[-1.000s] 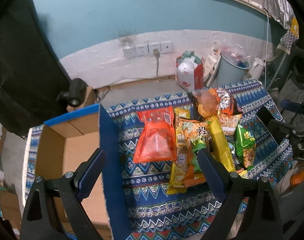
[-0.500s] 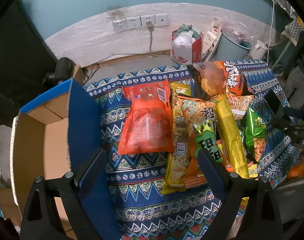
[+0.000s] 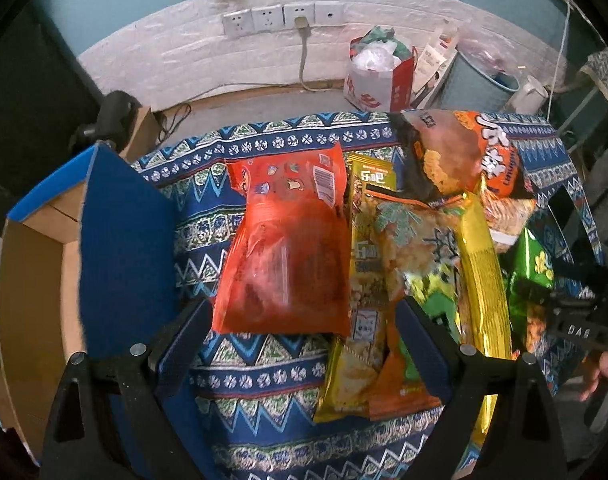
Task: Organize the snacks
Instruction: 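Grasp the orange bag with the left tool while the right tool grasps the green bag, then lift the orange bag with the left tool while the right tool lifts the green bag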
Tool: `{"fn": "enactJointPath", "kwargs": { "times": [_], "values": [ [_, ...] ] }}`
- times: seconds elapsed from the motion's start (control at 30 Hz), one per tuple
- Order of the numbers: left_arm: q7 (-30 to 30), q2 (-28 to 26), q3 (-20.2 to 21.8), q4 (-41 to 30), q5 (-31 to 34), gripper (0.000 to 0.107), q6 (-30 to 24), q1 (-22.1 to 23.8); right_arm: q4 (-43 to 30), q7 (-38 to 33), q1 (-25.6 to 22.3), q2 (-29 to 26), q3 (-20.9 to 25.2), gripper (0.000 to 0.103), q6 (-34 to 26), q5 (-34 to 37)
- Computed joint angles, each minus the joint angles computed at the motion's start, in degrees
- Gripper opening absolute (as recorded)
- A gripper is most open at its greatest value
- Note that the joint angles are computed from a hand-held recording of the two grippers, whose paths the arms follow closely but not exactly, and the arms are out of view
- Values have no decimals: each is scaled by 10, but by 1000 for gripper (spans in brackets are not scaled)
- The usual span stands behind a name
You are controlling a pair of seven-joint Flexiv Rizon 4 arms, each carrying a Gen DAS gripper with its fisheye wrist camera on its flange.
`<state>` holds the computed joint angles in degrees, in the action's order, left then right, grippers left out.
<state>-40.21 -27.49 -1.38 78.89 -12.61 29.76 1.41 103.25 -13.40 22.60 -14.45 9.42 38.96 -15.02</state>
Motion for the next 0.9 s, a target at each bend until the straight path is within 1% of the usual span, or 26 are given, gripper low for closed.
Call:
{"fn": "enactJointPath", "kwargs": {
  "times": [0.07,0.13,0.2,0.23,0.27,0.37,0.5,0.67,0.8,0.83,0.87,0.9],
  "values": [
    [-12,-11,0,-12,1,94,-3,-2,7,-7,-4,-3,2,83,17,10],
    [-24,-23,-1,-26,-1,94,-8,-3,10,-13,-6,-9,2,77,33,16],
    [-37,-35,-1,-40,0,94,-17,-5,13,-23,-8,-11,3,55,48,21],
    [-42,-41,-2,-48,1,94,-22,-6,19,-28,-10,-10,3,51,57,23],
    [-48,-47,-1,-54,4,94,-24,-8,20,-32,-11,-9,3,40,59,25],
    [-62,-61,0,-67,12,94,-22,-13,20,-31,-9,-4,0,37,50,21],
    [-82,-83,2,-89,26,94,-26,-21,21,-35,-13,9,-5,34,24,5],
    [-92,-97,4,-102,41,94,-29,-26,30,-46,-24,17,-5,34,34,7],
    [-98,-105,-2,-114,26,94,-47,-17,25,-55,-24,14,-6,34,31,0],
    [-97,-108,-3,-116,23,94,-49,-15,16,-52,-21,1,-8,34,34,-6],
    [-94,-109,-5,-117,21,94,-51,-13,16,-48,-18,2,-8,34,34,-9],
    [-88,-110,-7,-119,17,91,-56,-11,16,-48,-18,3,-9,34,34,-13]
  ]
}}
